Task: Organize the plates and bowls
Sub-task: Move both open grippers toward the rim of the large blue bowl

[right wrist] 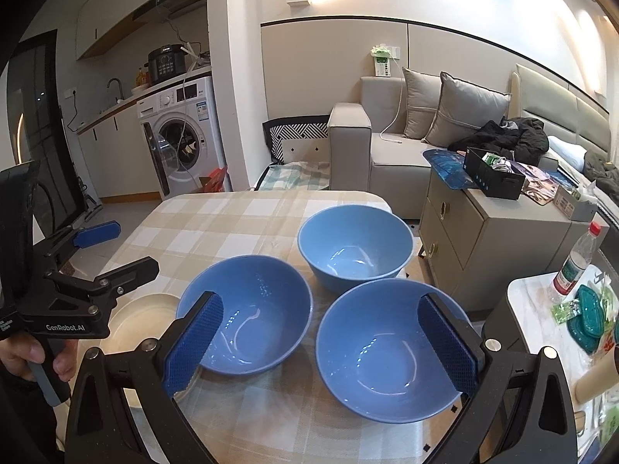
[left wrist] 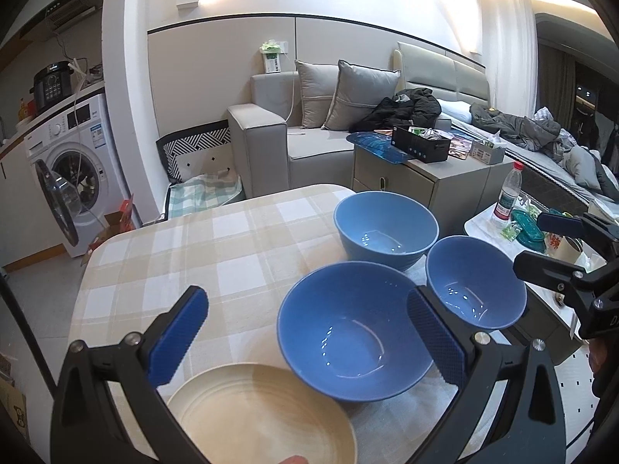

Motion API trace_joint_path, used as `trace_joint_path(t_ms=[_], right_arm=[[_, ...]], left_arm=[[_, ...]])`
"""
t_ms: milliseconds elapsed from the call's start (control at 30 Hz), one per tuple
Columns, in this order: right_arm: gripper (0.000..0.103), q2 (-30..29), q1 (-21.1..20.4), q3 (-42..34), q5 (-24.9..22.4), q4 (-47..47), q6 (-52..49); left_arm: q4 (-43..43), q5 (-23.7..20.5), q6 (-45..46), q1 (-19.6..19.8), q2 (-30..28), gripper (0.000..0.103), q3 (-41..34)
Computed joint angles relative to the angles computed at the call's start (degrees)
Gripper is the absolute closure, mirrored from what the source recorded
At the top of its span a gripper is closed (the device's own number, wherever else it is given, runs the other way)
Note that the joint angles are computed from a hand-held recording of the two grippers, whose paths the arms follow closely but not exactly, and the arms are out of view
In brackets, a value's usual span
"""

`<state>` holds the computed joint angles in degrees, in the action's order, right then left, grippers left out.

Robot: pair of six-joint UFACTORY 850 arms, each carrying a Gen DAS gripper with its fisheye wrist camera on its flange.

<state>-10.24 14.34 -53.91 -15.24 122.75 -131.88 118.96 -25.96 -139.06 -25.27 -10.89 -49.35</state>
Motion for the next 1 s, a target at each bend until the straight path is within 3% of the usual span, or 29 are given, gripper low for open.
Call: trace_joint_path(t_ms=[333,600,1000], right_arm=[[0.001,-2.2,-2.1,-4.0,0.0,-13.3,13.4],[0.001,-4.9,-2.6,-7.8,1.4,-26.0,27.2],[0.001,-8.2,-3.6,-12.5,0.8,-35.7,36.0]], left_arm=[[-1.5,3.1,2.7,0.3,-2.8,0.000,-4.7],[-9.0,5.3,10.4,0.7,-5.4,0.000,-8.8],[-16.4,7.0,19.4,1.2,-9.7,0.000,-14.2]])
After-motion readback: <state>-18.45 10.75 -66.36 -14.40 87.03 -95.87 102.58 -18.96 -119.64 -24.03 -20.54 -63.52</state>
